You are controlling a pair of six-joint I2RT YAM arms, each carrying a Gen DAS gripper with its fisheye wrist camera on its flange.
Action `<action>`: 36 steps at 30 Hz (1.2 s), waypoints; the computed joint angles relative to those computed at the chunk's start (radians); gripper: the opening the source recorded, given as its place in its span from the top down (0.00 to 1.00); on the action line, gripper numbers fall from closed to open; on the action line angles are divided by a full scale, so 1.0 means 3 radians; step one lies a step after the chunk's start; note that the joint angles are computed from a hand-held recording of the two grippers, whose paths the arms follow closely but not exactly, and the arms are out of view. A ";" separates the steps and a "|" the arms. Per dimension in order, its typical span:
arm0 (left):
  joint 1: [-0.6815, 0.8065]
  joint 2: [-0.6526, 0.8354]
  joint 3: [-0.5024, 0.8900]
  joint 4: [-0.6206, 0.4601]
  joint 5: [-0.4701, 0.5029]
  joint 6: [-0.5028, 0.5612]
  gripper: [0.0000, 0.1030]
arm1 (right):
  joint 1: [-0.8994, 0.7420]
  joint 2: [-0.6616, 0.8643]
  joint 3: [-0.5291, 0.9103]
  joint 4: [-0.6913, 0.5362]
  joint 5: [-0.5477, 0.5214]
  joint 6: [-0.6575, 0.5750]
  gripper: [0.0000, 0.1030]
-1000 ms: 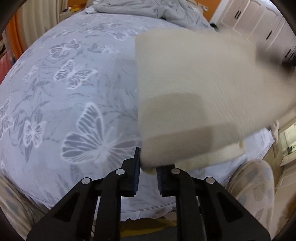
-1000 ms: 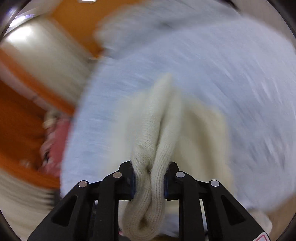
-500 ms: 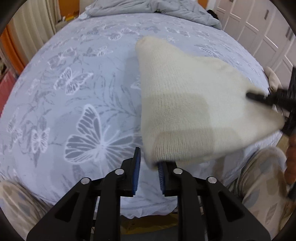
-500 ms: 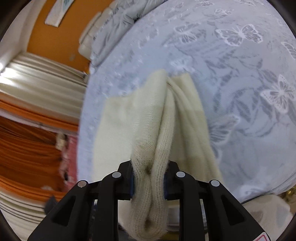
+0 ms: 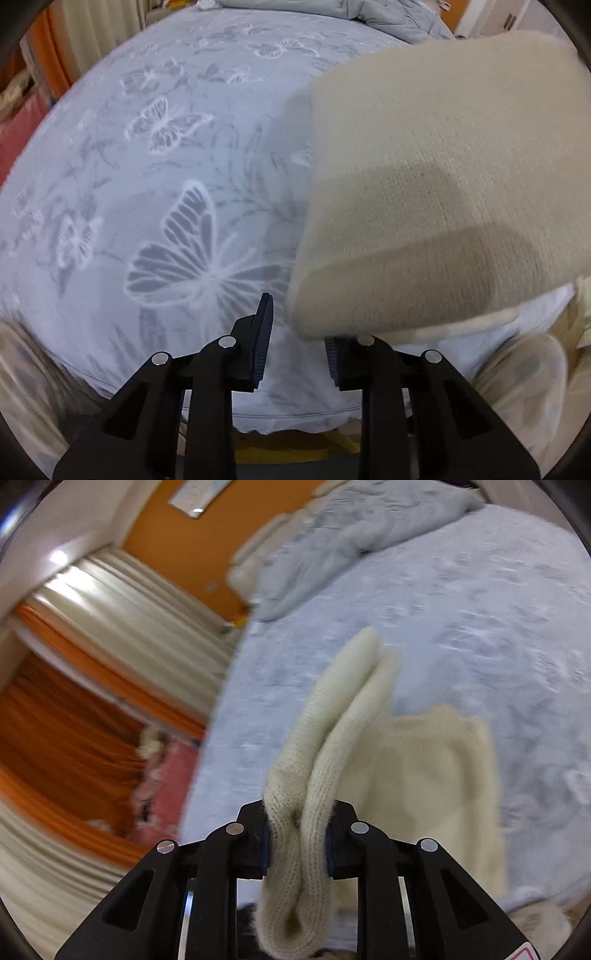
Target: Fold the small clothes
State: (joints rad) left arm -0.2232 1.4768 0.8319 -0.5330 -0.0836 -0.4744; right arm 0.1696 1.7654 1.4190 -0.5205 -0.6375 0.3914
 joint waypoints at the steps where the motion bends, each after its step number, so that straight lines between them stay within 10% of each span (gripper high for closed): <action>1: -0.0018 0.0030 -0.0005 -0.0013 -0.0037 -0.0018 0.75 | -0.0115 0.0104 -0.0119 -0.0020 0.0030 -0.0012 0.81; 11: -0.0065 0.0189 0.0000 0.0010 -0.0135 0.0008 0.71 | -0.0395 0.0632 -0.0459 -0.0057 0.0203 -0.0167 0.80; 23: -0.0205 -0.0874 -0.0431 -0.0166 -0.0280 0.0294 0.20 | -0.0556 0.0046 -0.0959 -0.0287 0.0072 -0.0416 0.44; 25: -0.0163 -0.1055 -0.0473 -0.0199 -0.0301 0.0289 0.17 | -0.0405 0.0005 -0.1001 -0.0284 0.0199 -0.0490 0.55; 26: -0.0136 -0.1071 -0.0464 -0.0211 -0.0292 0.0299 0.17 | -0.0329 -0.0006 -0.0980 -0.0305 0.0300 -0.0562 0.88; 36: -0.0202 -0.0875 -0.0290 -0.0359 -0.0469 0.0243 0.17 | -0.0073 0.0368 -0.0555 -0.0890 0.1198 -0.1085 0.81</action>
